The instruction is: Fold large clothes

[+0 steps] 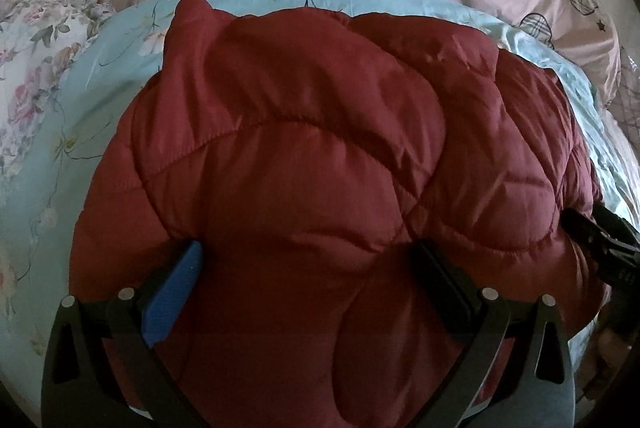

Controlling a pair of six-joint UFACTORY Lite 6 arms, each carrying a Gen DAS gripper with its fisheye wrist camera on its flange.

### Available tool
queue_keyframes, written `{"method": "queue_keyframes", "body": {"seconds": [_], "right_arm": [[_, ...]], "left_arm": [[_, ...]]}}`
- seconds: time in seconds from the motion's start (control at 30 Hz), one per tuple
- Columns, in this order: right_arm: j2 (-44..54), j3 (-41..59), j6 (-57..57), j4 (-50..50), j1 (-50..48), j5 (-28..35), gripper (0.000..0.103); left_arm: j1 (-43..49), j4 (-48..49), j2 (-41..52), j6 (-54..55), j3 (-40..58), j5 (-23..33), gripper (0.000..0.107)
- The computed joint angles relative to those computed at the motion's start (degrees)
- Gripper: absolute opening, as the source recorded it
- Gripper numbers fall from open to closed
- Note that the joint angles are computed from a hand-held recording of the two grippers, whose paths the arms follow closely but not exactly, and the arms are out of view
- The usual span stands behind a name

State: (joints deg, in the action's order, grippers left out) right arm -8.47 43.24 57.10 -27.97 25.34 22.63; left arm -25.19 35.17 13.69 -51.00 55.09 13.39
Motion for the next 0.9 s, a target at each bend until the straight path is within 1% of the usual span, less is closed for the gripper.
{"method": "queue_keyframes", "body": {"seconds": [0.07, 0.2, 0.3, 0.4, 0.47, 0.53, 0.63, 0.73, 0.83, 0.9], "right_arm": [[-0.1, -0.4, 0.3, -0.5, -0.3, -0.7, 0.103], [-0.8, -0.8, -0.1, 0.1, -0.3, -0.7, 0.103], [-3.8, -0.5, -2.3, 3.1, 0.4, 2.2, 0.102], [-9.7, -1.6, -3.6, 5.9, 2.3, 5.8, 0.103], [-13.6, -2.6, -3.0, 6.6, 5.0, 8.8, 0.103], [-17.2, -3.6, -0.5, 5.3, 8.9, 12.2, 0.103], [-22.7, -5.6, 7.4, 1.4, 17.8, 18.5, 0.103], [-25.0, -6.1, 14.9, -2.4, 27.2, 24.9, 0.103], [-25.6, -6.2, 23.7, -5.9, 37.7, 32.0, 0.103], [-25.6, -6.4, 29.4, -7.2, 43.8, 35.4, 0.103]], "left_arm": [[-0.2, 2.2, 0.2, -2.1, -0.1, 0.1, 0.103], [0.1, 2.0, 0.0, -1.9, 0.0, -0.1, 0.103], [0.3, -2.0, -2.3, 2.2, -0.7, 0.8, 0.103], [0.1, -4.5, -7.0, 3.6, -3.3, 2.6, 0.103], [-0.2, -5.8, -12.1, 3.8, -7.5, 2.8, 0.103], [-0.9, -6.4, -16.1, 3.6, -11.2, 3.1, 0.103], [-3.4, -4.2, -24.6, 0.2, -19.2, 4.0, 0.103], [-7.0, -1.3, -31.5, -4.5, -25.6, 6.8, 0.103], [-10.9, 1.8, -36.4, -10.3, -29.7, 10.6, 0.103], [-12.8, 1.4, -39.0, -11.9, -31.7, 12.1, 0.103]]}}
